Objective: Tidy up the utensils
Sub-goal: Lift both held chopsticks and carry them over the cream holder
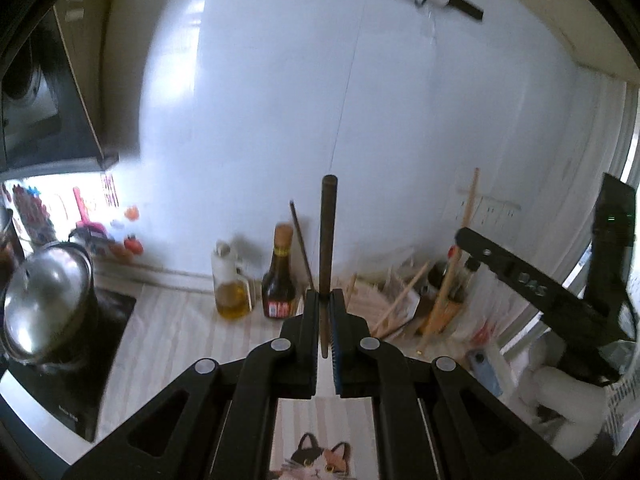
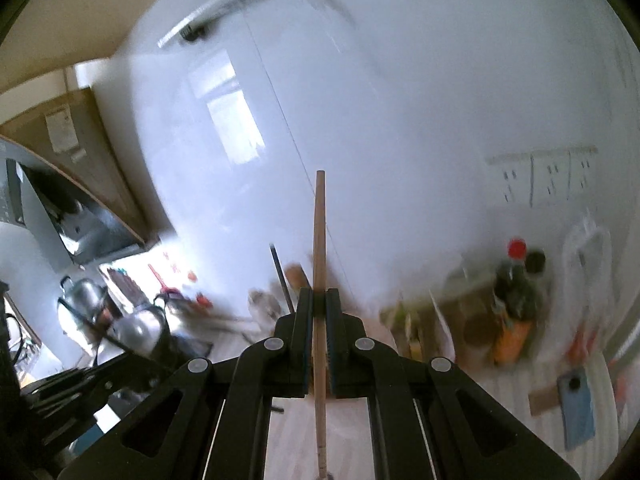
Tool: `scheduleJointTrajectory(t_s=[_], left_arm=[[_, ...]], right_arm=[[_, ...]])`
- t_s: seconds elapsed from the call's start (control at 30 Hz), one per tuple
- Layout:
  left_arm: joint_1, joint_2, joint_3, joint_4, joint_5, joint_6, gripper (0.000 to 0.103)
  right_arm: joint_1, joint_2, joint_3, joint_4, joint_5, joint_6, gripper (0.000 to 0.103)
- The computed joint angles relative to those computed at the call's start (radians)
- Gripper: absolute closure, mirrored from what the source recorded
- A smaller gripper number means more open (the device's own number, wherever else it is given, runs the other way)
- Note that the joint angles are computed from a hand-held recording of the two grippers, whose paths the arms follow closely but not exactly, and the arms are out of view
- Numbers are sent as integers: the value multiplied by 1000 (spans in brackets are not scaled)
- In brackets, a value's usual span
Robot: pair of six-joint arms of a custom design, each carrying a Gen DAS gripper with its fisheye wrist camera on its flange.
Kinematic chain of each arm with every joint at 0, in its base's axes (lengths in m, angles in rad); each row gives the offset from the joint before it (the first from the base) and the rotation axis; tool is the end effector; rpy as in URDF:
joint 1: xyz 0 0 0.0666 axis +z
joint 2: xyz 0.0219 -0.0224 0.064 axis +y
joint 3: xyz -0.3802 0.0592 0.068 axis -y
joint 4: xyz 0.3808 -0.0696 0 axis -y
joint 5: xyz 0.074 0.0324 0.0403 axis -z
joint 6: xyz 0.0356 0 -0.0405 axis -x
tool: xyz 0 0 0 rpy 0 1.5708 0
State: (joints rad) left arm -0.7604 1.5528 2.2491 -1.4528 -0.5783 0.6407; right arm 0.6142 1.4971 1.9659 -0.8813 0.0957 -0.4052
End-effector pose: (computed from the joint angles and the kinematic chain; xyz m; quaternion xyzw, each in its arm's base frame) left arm 0.3396 -0.2967 0.6848 -0.0601 0.8853 -0.0445 0.4589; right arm 0.4121 0.2860 0.6428 -0.0612 0.8341 0.2318 0.4967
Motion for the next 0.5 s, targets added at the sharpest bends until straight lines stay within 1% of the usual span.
scheduleJointTrajectory(t_s=[0.13, 0.23, 0.3, 0.43, 0.5], left_arm=[[12, 39, 90, -6, -15, -33, 100], [34, 78, 154, -19, 2, -61, 100], [51, 112, 193, -29, 22, -79, 100], [87, 171, 242, -49, 80, -100, 100], [108, 189, 240, -48, 112, -102, 100]], right_arm=[[-1, 62, 105, 2, 24, 8, 97], [-9, 111, 169, 7, 40, -2, 97], [-15, 138, 201, 2, 39, -13, 97], [-23, 184, 227, 25, 59, -31, 97], [-24, 201, 228, 39, 63, -30, 97]])
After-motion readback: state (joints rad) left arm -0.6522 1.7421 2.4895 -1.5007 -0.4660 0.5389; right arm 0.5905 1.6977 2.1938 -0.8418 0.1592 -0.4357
